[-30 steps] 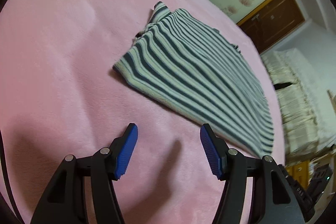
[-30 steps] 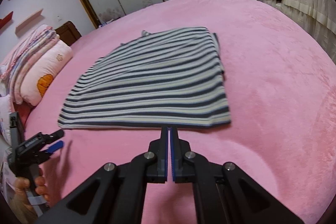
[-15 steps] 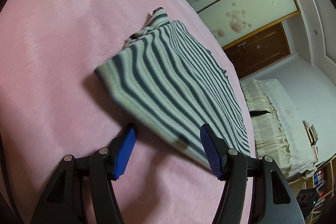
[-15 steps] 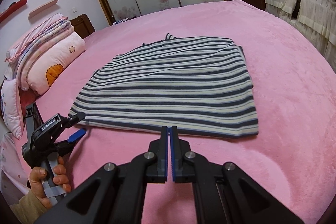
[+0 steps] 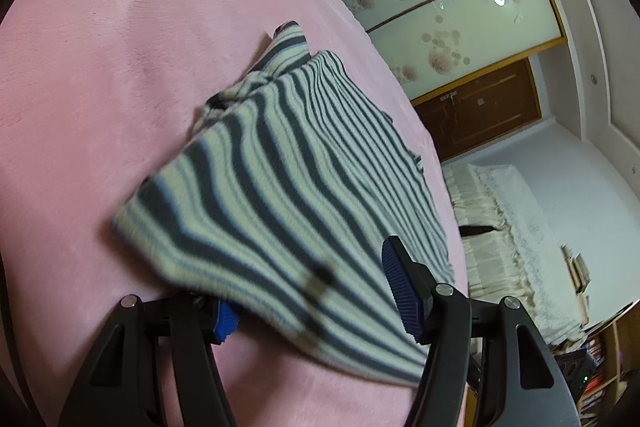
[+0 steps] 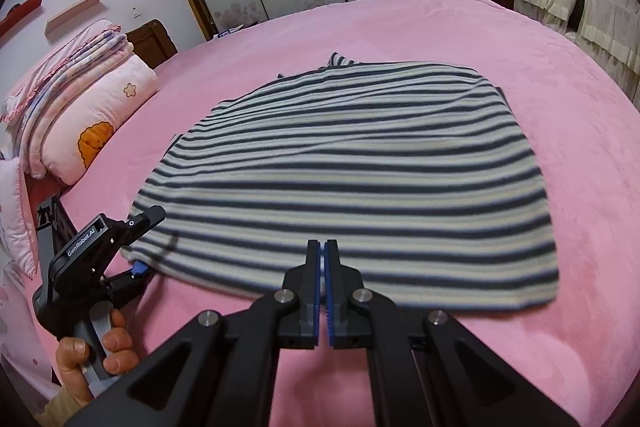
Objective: Fold small clothes
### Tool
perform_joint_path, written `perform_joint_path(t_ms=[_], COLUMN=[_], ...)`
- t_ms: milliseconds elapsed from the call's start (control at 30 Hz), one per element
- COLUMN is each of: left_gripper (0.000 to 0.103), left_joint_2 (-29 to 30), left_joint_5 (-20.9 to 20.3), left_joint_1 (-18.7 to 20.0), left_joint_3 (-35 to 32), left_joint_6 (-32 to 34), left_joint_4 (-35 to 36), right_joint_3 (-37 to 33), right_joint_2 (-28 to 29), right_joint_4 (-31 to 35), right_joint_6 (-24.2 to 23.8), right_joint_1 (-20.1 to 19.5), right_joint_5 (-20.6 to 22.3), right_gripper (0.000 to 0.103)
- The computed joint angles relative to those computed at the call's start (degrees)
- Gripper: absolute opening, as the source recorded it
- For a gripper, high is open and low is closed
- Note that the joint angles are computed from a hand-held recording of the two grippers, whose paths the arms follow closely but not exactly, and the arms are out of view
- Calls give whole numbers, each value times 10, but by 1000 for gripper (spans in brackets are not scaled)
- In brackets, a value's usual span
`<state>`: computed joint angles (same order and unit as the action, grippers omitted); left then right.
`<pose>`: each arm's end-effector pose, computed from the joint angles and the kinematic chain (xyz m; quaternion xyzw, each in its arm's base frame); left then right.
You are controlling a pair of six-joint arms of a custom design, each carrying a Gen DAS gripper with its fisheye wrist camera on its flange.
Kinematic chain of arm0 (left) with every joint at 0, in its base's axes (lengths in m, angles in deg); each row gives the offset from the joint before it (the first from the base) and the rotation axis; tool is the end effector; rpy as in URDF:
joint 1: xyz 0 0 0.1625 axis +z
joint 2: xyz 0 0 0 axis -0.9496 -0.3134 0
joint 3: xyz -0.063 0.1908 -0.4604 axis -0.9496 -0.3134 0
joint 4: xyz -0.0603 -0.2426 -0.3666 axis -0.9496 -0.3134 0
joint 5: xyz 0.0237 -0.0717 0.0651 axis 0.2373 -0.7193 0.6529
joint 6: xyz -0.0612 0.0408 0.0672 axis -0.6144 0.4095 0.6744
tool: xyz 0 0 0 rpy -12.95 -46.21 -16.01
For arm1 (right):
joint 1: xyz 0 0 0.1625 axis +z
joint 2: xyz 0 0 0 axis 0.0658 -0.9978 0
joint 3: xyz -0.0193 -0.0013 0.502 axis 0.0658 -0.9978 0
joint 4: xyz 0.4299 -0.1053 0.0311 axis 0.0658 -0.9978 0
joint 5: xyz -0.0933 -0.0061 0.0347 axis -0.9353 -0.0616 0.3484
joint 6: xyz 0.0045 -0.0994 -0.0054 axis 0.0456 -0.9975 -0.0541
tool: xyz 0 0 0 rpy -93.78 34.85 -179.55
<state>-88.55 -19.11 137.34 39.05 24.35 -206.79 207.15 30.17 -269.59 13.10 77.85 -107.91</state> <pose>-0.1739 -0.7395 -0.0695 0.0319 -0.9497 0.3038 0.0689 0.0081 -0.6128 0.2377 0.0200 -0.8845 0.3785 0.2721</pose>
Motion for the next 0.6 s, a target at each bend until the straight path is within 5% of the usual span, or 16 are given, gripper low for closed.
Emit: perform_joint_path(t_ms=[333, 400, 500, 600], left_gripper=[59, 50, 16, 12], left_joint_2=[34, 39, 43, 43], left_joint_5=[-8, -8, 5, 21], left_joint_1=[7, 8, 6, 3], left_joint_3=[-76, -90, -103, -111], left_joint_6=[-18, -26, -29, -14], left_joint_4=[15, 21, 39, 52], right_joint_3=[-14, -14, -13, -16], right_joint_2=[13, 13, 10, 8], right_joint_4=[7, 9, 9, 15], right_joint_6=[-5, -3, -3, -2], right_joint_1=[7, 7, 4, 2], right_joint_5=[1, 3, 8, 7], right_gripper=[1, 1, 1, 1])
